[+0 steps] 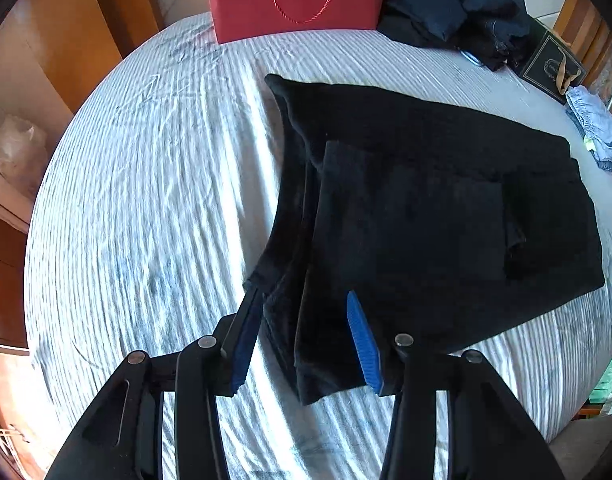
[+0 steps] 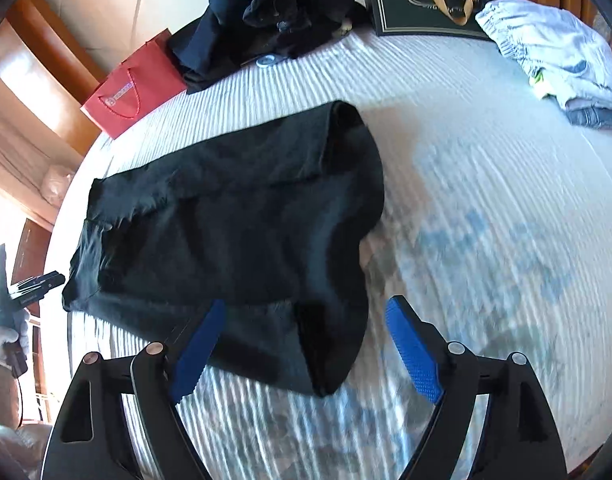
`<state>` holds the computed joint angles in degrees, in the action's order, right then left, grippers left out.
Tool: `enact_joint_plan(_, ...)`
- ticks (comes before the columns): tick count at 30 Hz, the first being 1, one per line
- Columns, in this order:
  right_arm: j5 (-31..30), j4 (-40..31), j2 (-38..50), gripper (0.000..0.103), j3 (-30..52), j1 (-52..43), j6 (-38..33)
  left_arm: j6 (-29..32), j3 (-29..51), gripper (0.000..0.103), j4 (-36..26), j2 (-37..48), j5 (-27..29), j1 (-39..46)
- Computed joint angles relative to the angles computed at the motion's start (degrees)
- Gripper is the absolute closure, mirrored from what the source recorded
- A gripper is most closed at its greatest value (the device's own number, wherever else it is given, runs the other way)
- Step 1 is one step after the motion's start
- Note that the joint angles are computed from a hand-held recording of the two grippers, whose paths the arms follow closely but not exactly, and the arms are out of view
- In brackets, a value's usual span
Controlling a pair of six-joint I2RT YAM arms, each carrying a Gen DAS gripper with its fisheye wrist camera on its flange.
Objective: Fold clothes
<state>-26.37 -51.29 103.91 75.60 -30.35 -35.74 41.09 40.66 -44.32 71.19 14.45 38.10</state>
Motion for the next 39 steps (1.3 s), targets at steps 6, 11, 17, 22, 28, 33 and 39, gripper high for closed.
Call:
enact_joint_plan(6, -2.96, 1.90, 6.70, 0.049, 5.60, 2.38, 5.17, -7.68, -2.27, 0.058, 6.32, 4.44, -1.98, -4.37)
enact_joint_plan(11, -9.87, -6.22, 15.86, 0.052, 12.81, 2.32, 5.87, -7.29, -3.50, 0.055, 7.81, 4.05, -2.77, -4.60)
enact_joint_plan(17, -6.64, -4.16, 17.02, 0.098, 13.90, -1.34, 10.08, -6.65, -2.69, 0.054, 7.13, 4.63, -2.24, -3.72)
enact_joint_plan(22, -5.05, -4.15, 13.35, 0.040, 13.96, -1.75, 9.32, -6.82, -2.76, 0.049, 7.21, 4.33, -2.92, -4.38)
enact_joint_plan(28, -2.69, -10.33, 15.30, 0.054, 15.23, -2.93, 4.81, -6.05, -2.21, 0.048, 6.61, 4.56, -1.84, -2.99)
enact_joint_plan(33, -1.17, -8.70, 15.46, 0.070, 11.94, -3.48, 6.44, -5.31, -1.51, 0.048, 6.11, 5.08, -1.18, -2.26)
enact_joint_plan(39, 0.13, -3.72, 12.52, 0.088, 6.74, -1.68, 6.76, -4.14, -0.65, 0.046, 5.41, 5.68, -0.33, -1.33)
